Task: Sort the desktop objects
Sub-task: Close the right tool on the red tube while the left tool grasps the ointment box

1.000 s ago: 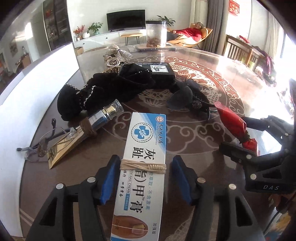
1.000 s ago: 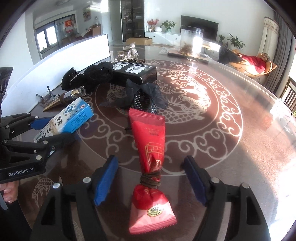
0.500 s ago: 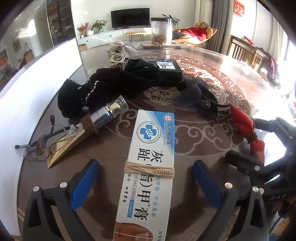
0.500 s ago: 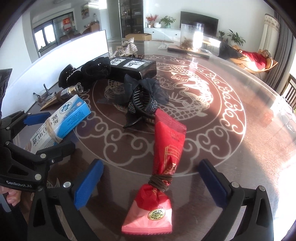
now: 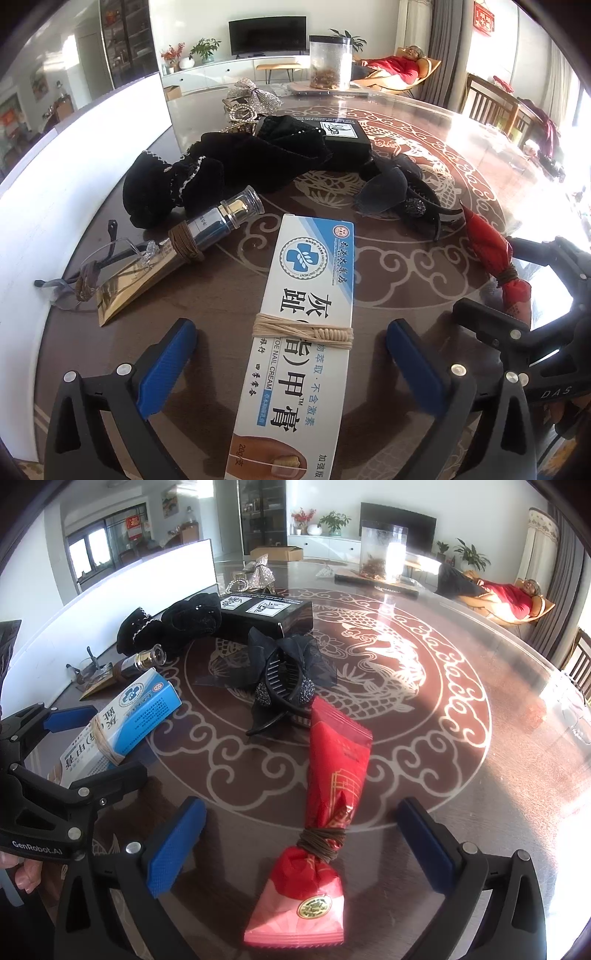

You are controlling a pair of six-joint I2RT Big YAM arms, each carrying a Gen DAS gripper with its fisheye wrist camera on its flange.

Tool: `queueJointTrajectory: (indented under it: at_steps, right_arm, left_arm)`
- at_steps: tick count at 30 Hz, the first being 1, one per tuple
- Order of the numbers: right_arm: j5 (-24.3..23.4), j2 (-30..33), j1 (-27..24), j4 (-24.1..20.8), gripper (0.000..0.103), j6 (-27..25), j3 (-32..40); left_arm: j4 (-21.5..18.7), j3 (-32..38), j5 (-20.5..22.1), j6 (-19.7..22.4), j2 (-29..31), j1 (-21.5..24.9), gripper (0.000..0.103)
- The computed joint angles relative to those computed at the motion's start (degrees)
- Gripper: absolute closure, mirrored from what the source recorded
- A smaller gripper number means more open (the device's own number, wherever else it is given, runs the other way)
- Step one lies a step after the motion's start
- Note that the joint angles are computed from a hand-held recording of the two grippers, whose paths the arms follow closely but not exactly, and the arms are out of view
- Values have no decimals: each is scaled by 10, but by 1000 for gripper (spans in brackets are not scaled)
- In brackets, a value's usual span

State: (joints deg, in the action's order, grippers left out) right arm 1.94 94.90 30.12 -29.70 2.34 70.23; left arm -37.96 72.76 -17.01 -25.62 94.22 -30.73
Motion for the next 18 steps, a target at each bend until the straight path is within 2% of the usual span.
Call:
queueJointTrajectory:
  at_steps: [18]
  right_arm:
    - [0,0,0,0,0,0,0]
  left_arm:
    - [-1,-4,8,4,-3,0,0]
